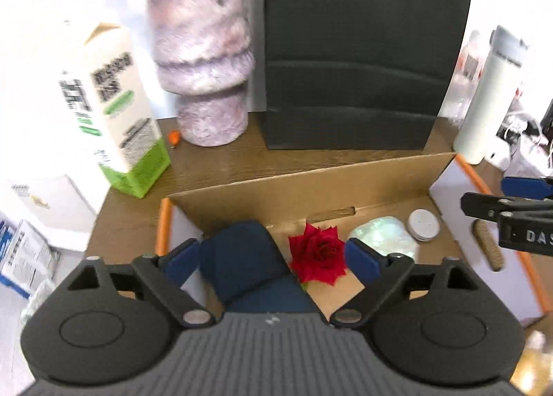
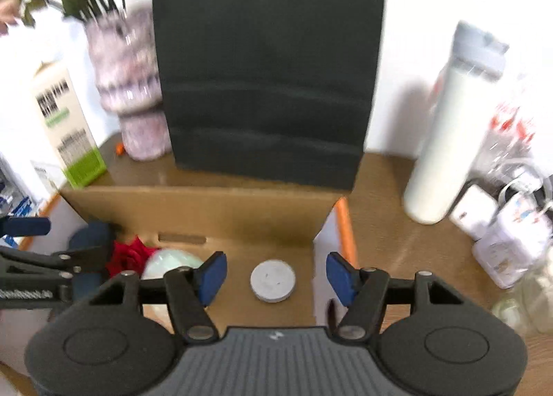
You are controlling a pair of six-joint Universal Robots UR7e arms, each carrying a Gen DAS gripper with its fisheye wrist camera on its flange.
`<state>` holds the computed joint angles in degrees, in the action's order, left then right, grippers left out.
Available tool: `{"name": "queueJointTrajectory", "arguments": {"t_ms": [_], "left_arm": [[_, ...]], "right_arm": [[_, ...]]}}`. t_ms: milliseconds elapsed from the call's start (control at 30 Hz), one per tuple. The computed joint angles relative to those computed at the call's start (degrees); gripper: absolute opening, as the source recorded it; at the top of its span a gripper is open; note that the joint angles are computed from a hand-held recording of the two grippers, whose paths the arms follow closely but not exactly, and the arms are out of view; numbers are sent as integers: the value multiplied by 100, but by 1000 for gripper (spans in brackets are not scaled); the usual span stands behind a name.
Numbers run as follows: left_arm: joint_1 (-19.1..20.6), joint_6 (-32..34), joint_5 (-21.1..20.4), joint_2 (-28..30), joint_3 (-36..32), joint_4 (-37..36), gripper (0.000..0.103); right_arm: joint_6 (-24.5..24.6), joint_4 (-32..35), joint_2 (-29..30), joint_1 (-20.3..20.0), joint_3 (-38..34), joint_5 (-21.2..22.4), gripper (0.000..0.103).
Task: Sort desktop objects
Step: 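Place the rose with the left tool while the right places the puck in the box, then grasp the cable again with the left tool while the right grasps the yellow plug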
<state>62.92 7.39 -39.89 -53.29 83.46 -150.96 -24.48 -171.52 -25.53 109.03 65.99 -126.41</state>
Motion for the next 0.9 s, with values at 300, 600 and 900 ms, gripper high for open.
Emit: {"name": "queueJointTrajectory", "arguments": {"t_ms": [300, 600, 900], "left_arm": [[-807, 507, 691, -1229, 2316, -2104, 103], [-1885, 209, 724, -2401, 5614, -4624, 103], [-2059, -905, 902, -2937, 6852, -4201, 100]], "right_arm": [[-666, -1793, -1229, 320, 2402, 388, 79], [-529, -4708, -1858, 223, 5547, 1056, 79], [-797, -6946, -920, 257, 6668, 1074, 74]]}}
